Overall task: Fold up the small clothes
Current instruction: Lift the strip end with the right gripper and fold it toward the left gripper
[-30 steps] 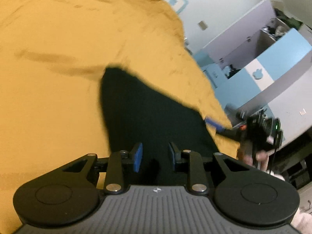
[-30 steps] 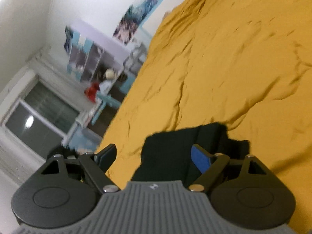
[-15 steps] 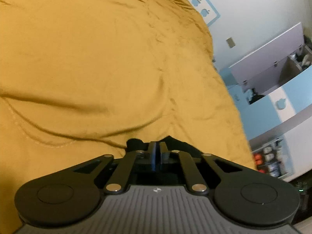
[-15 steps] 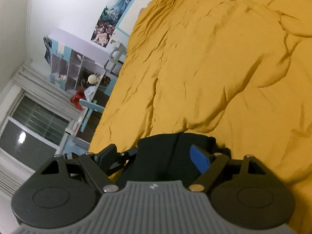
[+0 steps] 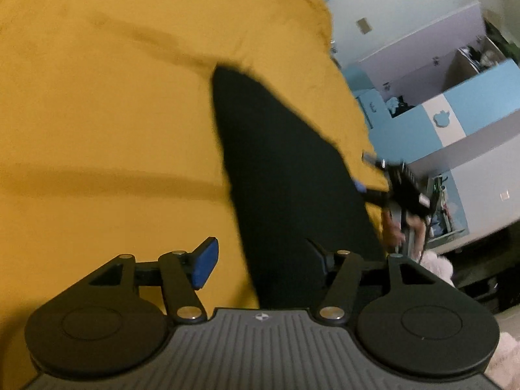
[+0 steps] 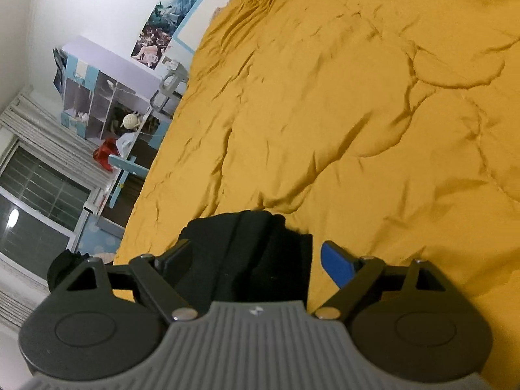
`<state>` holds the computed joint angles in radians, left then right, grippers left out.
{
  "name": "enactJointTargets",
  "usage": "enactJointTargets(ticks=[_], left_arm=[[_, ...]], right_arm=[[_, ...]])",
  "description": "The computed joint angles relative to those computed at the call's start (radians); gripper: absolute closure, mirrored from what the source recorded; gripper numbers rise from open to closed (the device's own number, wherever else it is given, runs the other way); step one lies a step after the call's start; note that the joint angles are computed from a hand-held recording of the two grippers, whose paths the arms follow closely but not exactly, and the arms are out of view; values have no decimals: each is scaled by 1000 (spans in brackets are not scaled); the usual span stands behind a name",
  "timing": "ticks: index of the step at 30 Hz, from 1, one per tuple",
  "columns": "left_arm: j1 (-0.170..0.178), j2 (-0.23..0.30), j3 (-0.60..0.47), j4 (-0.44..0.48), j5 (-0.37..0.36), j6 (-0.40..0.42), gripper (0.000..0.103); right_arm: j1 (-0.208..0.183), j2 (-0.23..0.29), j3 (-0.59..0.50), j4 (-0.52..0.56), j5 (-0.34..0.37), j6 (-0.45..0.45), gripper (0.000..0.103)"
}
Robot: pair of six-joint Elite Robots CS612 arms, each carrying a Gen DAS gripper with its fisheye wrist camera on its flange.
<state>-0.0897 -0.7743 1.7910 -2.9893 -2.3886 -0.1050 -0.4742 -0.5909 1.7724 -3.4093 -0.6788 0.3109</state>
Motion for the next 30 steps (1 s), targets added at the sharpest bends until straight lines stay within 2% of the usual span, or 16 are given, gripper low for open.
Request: enactJointTargets(ticks=[1,2,4,5,7,9,10,14,17,20,22,26,28,30], left_arm=[[2,-3,17,31,-15,3,33],[5,0,28,20,-23,-18,33],[3,15,48,-77,-53,-99,33],[1,20,47,-82,-76,-116,30],[-5,22,40,-26,-114,-88,28],[-20,8,46,4,-76,-31,28],[-23,9,43,22,-81,-11,26],[-34,26,22,81,-147,8,20],[-45,30,11,127,-154,54,12],[-52,43,5,109,-163,38,10],[-48,46,4,112,-173,40,10],[-42,39,11,112,-188,45,11],[-43,37,20,84,-182,31,12],[-49,29,24,77,-151,29,17]], right_arm=[[0,3,-5,21,9,-7,20],[1,4,-10,52,12,-21,20],[7,0,-15,102,-4,-60,20],[12,-3,-16,117,-17,-82,20],[18,-2,-20,134,-21,-124,20],[22,4,-31,155,-5,-136,20],[24,7,-38,175,8,-146,20],[27,31,-82,286,135,-205,20],[37,55,-114,291,157,-182,20],[37,89,-145,251,195,-99,20],[38,103,-153,213,195,-46,21],[48,93,-143,205,165,-74,21],[50,91,-141,200,158,-74,24],[63,69,-130,235,89,-100,46]])
